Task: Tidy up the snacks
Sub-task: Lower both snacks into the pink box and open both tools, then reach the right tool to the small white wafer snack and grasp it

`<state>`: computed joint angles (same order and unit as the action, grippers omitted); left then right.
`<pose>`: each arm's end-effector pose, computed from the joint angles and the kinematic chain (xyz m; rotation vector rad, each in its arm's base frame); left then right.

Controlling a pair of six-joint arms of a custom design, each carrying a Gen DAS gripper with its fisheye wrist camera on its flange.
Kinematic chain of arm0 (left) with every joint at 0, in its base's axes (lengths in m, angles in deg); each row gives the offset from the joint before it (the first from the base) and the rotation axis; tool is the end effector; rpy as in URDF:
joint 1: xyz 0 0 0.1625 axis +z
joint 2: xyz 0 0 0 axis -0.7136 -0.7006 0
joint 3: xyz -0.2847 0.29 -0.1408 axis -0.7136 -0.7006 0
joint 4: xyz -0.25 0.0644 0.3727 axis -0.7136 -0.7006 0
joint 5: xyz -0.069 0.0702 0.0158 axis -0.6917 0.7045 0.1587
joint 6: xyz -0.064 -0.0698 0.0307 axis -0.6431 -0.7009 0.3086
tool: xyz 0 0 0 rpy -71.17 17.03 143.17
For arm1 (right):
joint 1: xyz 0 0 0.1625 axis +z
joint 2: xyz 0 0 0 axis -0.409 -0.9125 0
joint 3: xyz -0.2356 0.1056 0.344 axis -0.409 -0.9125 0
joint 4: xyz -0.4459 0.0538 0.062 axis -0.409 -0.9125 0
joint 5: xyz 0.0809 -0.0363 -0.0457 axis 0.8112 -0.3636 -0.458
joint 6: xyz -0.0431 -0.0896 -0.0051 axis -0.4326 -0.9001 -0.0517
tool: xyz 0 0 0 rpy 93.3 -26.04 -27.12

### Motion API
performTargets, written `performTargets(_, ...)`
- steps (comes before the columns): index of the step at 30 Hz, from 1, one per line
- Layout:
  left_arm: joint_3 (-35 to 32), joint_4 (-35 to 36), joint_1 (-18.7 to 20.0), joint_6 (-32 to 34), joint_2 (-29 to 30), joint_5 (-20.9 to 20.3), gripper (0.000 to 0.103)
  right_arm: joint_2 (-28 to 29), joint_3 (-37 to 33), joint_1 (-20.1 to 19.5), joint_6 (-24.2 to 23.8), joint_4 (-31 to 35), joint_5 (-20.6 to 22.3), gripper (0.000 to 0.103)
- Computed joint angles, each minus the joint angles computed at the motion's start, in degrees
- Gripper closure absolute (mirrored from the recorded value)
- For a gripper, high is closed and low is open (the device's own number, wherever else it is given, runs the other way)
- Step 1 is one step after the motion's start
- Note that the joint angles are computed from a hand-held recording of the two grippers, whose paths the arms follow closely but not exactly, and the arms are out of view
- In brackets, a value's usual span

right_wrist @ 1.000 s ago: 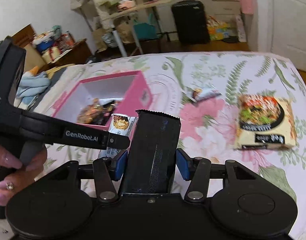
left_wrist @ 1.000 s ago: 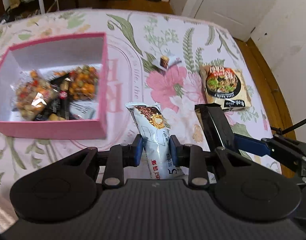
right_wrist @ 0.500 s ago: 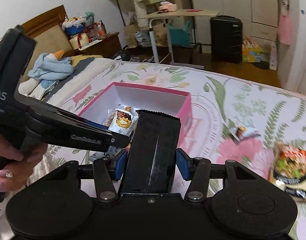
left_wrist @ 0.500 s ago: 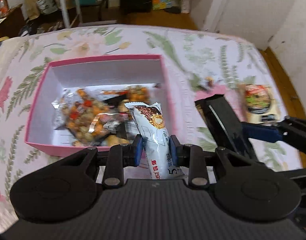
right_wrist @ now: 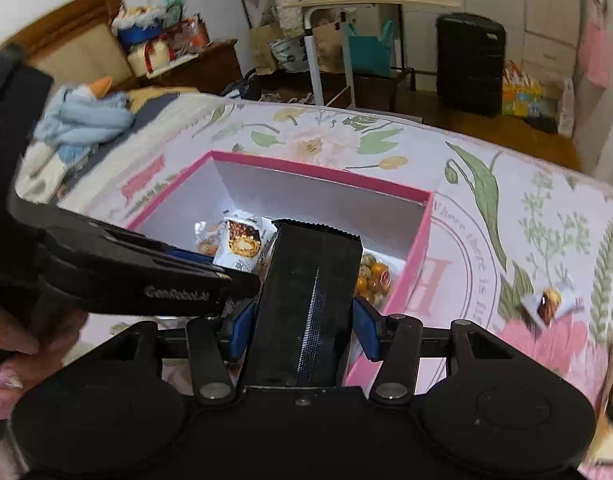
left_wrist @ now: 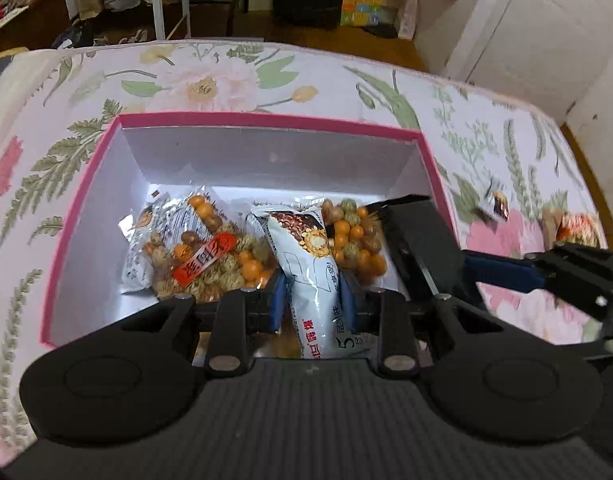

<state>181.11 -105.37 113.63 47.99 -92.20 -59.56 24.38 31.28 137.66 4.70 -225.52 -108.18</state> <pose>-0.0383 -0.6531 0.3437 -0.0882 2.3476 -0.8340 0.4156 -0.6850 -0.0125 1.2699 -2.5362 0.3986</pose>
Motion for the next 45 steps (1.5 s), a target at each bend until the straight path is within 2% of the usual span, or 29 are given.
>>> performTargets(3, 0.04, -3.3, 0.83, 1.9, 0.61, -1.34, 0.075, 1.79, -0.96, 0.29, -3.35, -1.82, -1.51, 0.046)
performTargets(5, -0.35, -3.31, 1.13, 1.44, 1.12, -1.56, 0.074, 2.45, -1.2, 0.13, -4.64, -2.69, -0.91, 0.045)
performTargets(8, -0.43, -2.45, 0.84, 1.66, 1.6, 0.36, 0.065, 2.47, -0.87, -0.1, -5.57, -3.57, -0.03, 0.038)
performTargets(13, 1.01, -4.37, 0.32, 3.42, 0.02, -1.46, 0.058, -0.73, 2.24, -0.65, -4.68, -4.85, 1.87, 0.034)
performTargets(16, 2.55, -6.63, -0.77, 5.54, -0.85, -0.59, 0.057, -3.53, 4.84, -1.13, -3.32, -6.81, 2.91, 0.032)
performTargets(18, 3.46, -8.06, -1.47, 6.61, -1.31, -0.22, 0.057, -5.8, 6.52, -1.83, -1.86, -7.53, 3.91, 0.031)
performTargets(23, 4.74, -11.71, -2.56, 8.92, -1.69, -2.39, 0.057, -9.74, 8.72, -4.03, 2.61, -9.99, 3.32, 0.03)
performTargets(29, 5.24, -12.99, -3.36, 12.34, -0.79, -5.86, 0.057, -11.82, 8.27, -8.93, 13.1, -6.4, 5.73, 0.03)
performTargets(33, 3.91, -11.55, -3.98, 11.15, 0.37, -8.62, 0.057, -12.0, 7.42, -10.8, 18.58, -5.32, 5.69, 0.03)
performTargets(37, 0.31, -8.39, -4.79, 10.71, 3.37, -9.97, 0.057, -10.61, 2.61, -11.35, 20.95, -2.02, 5.32, 0.03)
performTargets(40, -3.14, -11.7, -5.76, 15.02, 7.44, -7.91, 0.057, -8.49, -2.48, -11.54, 19.96, 0.82, 5.41, 0.03)
performTargets(42, -5.97, -12.42, -5.94, 16.2, 10.05, -7.74, 0.057, -6.62, -7.09, -11.87, 20.97, 5.64, 4.87, 0.03)
performTargets(45, -11.09, -11.75, -5.27, 15.5, 14.6, -9.06, 0.057, -3.15, -14.04, -12.76, 25.67, 12.97, 4.59, 0.03)
